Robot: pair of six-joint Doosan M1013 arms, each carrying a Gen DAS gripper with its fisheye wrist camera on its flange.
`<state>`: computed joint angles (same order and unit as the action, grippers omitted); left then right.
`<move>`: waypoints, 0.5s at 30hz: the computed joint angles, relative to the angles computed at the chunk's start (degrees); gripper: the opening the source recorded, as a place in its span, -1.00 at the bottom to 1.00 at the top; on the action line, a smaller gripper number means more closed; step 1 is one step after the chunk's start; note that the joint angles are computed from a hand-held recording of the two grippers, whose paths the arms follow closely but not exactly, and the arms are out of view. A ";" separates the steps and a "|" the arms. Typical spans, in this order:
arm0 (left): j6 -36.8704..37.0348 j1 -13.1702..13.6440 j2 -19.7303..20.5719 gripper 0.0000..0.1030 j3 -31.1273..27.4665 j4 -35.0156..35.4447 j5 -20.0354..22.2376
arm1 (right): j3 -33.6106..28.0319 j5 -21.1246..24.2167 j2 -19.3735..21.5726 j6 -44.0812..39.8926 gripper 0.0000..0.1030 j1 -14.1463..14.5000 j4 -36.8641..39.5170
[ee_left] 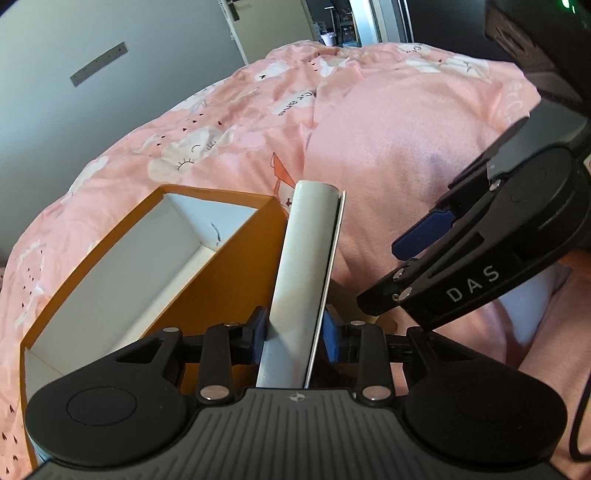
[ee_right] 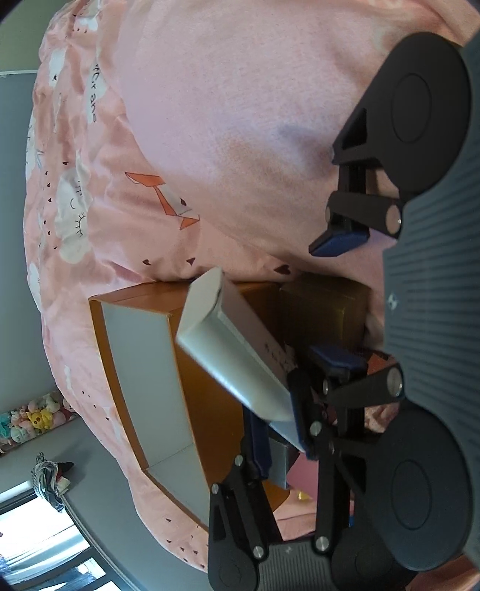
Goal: Organize objects
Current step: 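Grasp the long cream box with the left tool, then lift the cream box with the left tool while the right tool grasps the wooden box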
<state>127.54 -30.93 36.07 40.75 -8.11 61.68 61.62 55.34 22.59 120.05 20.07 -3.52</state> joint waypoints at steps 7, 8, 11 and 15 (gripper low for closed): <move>-3.85 2.06 1.33 -0.31 -3.77 -7.01 4.15 | -1.75 3.38 1.04 -2.49 0.15 1.81 -3.23; -4.01 2.30 1.29 -0.31 -3.81 -7.93 4.20 | -2.12 3.65 1.37 -3.62 0.15 2.02 -2.88; -4.93 2.86 1.60 -0.32 -4.54 -10.24 4.86 | -3.90 5.72 3.06 -5.19 0.29 2.61 -2.99; -5.73 3.22 1.16 -0.33 -3.70 -10.88 3.36 | -6.39 9.40 5.49 -4.20 0.37 3.19 -4.61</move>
